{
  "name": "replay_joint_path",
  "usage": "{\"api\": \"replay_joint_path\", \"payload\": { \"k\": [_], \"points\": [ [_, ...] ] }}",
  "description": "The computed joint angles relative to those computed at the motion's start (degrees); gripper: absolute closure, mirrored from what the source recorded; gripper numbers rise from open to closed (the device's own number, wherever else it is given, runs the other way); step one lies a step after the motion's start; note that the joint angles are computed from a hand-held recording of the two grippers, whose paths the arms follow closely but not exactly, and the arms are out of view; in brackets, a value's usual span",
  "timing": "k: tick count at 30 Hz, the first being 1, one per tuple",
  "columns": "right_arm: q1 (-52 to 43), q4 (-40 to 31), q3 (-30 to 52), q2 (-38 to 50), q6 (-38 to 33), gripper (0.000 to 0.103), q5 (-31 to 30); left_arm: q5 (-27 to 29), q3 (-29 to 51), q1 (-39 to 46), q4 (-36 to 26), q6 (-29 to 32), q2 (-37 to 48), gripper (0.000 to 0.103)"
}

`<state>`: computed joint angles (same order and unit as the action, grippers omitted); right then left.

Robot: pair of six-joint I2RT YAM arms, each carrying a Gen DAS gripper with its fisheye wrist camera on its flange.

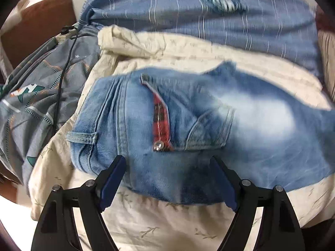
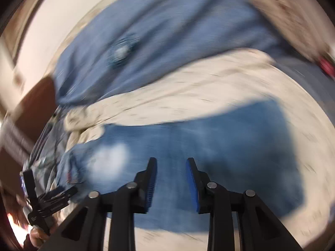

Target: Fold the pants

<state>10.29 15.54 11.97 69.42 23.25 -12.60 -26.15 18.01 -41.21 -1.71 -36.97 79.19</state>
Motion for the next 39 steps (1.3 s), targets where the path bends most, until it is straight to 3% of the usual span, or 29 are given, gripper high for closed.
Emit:
{"api": "replay_joint_path", "payload": {
  "k": [1, 3, 6, 9, 16, 17, 18, 19, 20, 22, 23, 27, 31, 34, 39],
  "points": [
    [4.2, 0.2, 3.6, 3.3, 0.6, 0.05, 1.7, 0.1, -0.7, -0.3, 1.3, 0.4, -0.7, 0.02],
    [10.4, 1.1, 8.4, 7.7, 2.0, 0.033, 5.4, 0.9, -2.0, 0.2, 4.5, 1.6, -1.3, 0.02],
    [16.6, 1.1, 19.8, 18.5, 1.1, 0.033, 8.1, 6.8, -4.6, 4.8, 9.9, 2.4, -2.3, 0.02],
    [20.6, -6.6, 33.8, 30.0, -3.7, 0.033, 10.2, 12.2, -5.6, 9.5, 13.2, 3.6, -1.5, 0.02],
    [23.6, -23.1, 59.4, 49.6, -13.1, 0.034, 10.7, 8.3, -5.9, 5.8, 13.3, 5.7, -1.3, 0.02],
    [23.7, -24.9, 62.1, 51.5, -13.7, 0.035, 10.6, 8.8, -5.9, 6.2, 13.3, 6.1, -1.2, 0.02],
    [23.7, -26.7, 64.2, 53.2, -14.5, 0.043, 10.5, 8.8, -5.8, 6.3, 13.3, 6.3, -1.0, 0.02],
    [23.8, -29.7, 67.5, 55.5, -15.7, 0.061, 10.5, 8.4, -5.5, 6.1, 13.0, 6.6, -0.6, 0.02],
    [24.0, -32.5, 70.3, 57.3, -16.6, 0.071, 11.1, 7.6, -4.8, 5.5, 12.3, 6.8, 0.2, 0.02],
    [25.0, -37.1, 74.3, 59.9, -17.7, 0.086, 15.0, 6.2, -3.5, 4.3, 10.8, 7.0, 1.8, 0.02],
    [25.3, -38.6, 75.8, 60.9, -17.7, 0.087, 16.7, 6.2, -2.9, 4.2, 10.3, 7.2, 2.4, 0.02],
    [25.0, -40.7, 80.4, 64.3, -13.7, 0.096, 21.8, 7.3, -2.5, 5.0, 9.5, 8.0, 3.0, 0.02],
    [22.9, -35.6, 76.6, 62.1, -10.3, 0.095, 18.0, 7.5, -3.6, 4.8, 9.2, 8.7, 1.1, 0.02],
    [20.9, -30.3, 69.3, 55.8, -6.6, 0.093, 12.8, 8.7, -7.2, 6.1, 8.6, 8.3, -8.1, 0.02],
    [20.1, -25.6, 60.3, 46.6, -3.8, 0.093, 8.0, -3.7, -9.9, 4.5, -2.5, 3.9, -25.8, 0.02]
  ]
}}
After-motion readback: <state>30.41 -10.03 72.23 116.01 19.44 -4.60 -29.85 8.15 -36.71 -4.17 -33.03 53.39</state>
